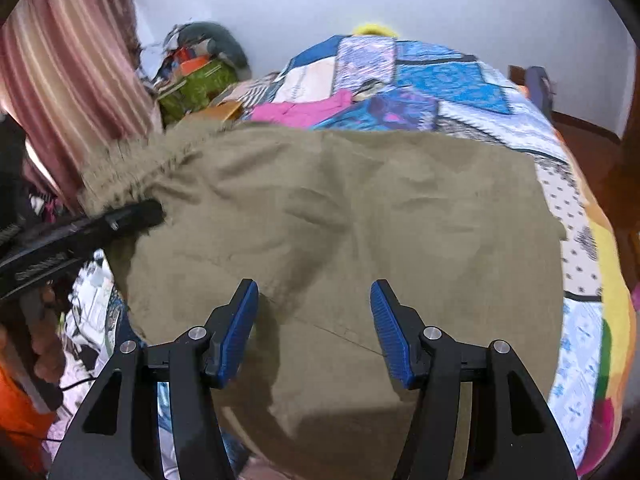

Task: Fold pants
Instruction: 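Lift the waistband with the left gripper and fold it over the pants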

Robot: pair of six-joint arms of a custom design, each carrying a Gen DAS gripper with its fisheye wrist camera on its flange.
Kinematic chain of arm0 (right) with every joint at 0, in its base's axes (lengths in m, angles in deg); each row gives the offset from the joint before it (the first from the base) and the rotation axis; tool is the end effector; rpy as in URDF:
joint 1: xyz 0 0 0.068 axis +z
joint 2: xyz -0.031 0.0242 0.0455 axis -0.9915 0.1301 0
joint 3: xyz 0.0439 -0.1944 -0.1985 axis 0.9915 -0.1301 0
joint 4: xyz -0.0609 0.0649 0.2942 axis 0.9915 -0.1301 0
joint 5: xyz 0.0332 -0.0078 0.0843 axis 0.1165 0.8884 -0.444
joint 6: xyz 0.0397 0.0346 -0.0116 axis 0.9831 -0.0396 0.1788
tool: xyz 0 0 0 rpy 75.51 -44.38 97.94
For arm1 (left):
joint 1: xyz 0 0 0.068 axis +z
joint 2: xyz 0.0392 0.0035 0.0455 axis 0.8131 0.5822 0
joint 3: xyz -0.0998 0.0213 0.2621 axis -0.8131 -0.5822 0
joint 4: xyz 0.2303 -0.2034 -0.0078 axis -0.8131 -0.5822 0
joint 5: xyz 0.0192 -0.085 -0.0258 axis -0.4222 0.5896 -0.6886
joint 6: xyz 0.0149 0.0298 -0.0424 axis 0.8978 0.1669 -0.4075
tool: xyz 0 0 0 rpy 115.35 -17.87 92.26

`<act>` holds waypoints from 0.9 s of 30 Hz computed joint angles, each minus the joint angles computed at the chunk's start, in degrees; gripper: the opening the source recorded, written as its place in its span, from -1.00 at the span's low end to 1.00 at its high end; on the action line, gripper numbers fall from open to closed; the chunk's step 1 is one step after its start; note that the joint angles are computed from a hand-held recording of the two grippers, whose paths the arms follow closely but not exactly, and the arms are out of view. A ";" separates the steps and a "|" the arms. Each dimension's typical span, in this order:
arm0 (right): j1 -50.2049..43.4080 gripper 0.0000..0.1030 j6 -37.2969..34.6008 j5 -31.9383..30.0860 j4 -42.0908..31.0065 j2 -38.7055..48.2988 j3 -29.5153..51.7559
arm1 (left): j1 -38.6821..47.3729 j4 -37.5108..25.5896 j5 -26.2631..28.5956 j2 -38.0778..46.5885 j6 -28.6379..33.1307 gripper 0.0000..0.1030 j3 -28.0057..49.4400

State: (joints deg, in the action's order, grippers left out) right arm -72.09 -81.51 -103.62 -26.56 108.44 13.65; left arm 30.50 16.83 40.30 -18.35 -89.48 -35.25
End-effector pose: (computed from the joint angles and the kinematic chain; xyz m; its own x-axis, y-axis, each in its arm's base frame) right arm 0.2294 0.0576 0.1831 -0.7572 -0.2894 -0.5856 -0.5173 0.8130 0.2672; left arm 0.2093 -0.0822 0.1654 -0.6994 -0.0662 -0.7117 -0.0292 0.9975 -0.0640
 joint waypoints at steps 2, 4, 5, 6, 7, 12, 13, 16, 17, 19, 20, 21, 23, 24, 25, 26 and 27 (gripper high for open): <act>3.79 0.06 0.59 1.46 0.99 1.09 -0.73 | -1.92 -1.04 -2.72 -1.28 1.04 -0.40 0.11; 5.65 0.06 1.18 2.09 2.49 0.55 -2.04 | -4.01 -1.72 -5.45 -1.88 1.64 -0.40 0.20; 5.43 0.06 1.13 1.86 2.25 0.44 -1.96 | -4.93 -1.88 -6.51 -1.99 1.82 -0.41 0.36; 4.72 0.06 0.77 1.15 1.62 0.60 -1.59 | -5.72 -1.59 -7.25 -1.54 2.02 -0.41 0.79; 3.59 0.06 0.49 0.01 0.83 0.85 -1.16 | -6.07 -1.77 -7.30 -1.94 2.26 -0.41 1.00; -6.50 0.06 -3.89 -3.91 -4.16 -5.45 -2.60 | -10.18 -1.65 -9.78 -0.83 2.74 -0.43 4.19; -9.92 0.06 -5.67 -5.25 -5.75 -6.49 -2.69 | -11.20 -1.41 -10.45 -0.07 3.01 -0.44 5.00; -20.87 0.06 -11.90 -8.02 -10.01 -7.79 -2.31 | -14.72 -0.59 -12.56 2.85 3.76 -0.44 7.74; -25.67 0.06 -15.50 -8.17 -11.79 -7.38 -1.90 | -15.70 -0.10 -12.85 3.95 4.17 -0.44 8.69; -30.38 0.06 -18.60 -7.46 -12.55 -6.24 -1.29 | -17.25 0.69 -13.29 5.81 4.50 -0.44 10.19; -33.82 0.06 -20.74 -7.28 -12.88 -5.15 -1.06 | -17.92 1.40 -13.09 7.27 4.73 -0.44 11.22; -35.65 0.06 -21.51 -7.15 -13.04 -4.24 -0.89 | -18.69 1.79 -13.00 8.51 4.64 -0.44 12.12; -40.09 0.06 -23.14 -6.84 -12.37 -0.91 -1.04 | -19.75 2.44 -12.23 10.77 4.83 -0.44 13.87; -41.16 0.06 -23.37 -6.57 -11.73 0.39 -1.35 | -20.30 3.03 -11.66 12.55 5.17 -0.45 15.08; -42.05 0.06 -23.40 -6.22 -10.97 2.07 -1.91 | -20.67 3.32 -11.18 13.77 5.39 -0.45 15.97; -42.44 0.06 -23.63 -6.26 -10.72 3.25 -2.18 | -21.01 3.60 -10.53 15.03 5.66 -0.45 16.79; -42.05 0.06 -23.21 -6.25 -10.09 4.46 -2.37 | -21.37 3.94 -9.69 16.89 5.89 -0.46 17.94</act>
State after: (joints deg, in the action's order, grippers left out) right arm -114.14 -104.73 -109.87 -36.65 112.90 11.29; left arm 9.13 20.77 30.61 -1.46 -83.59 -17.31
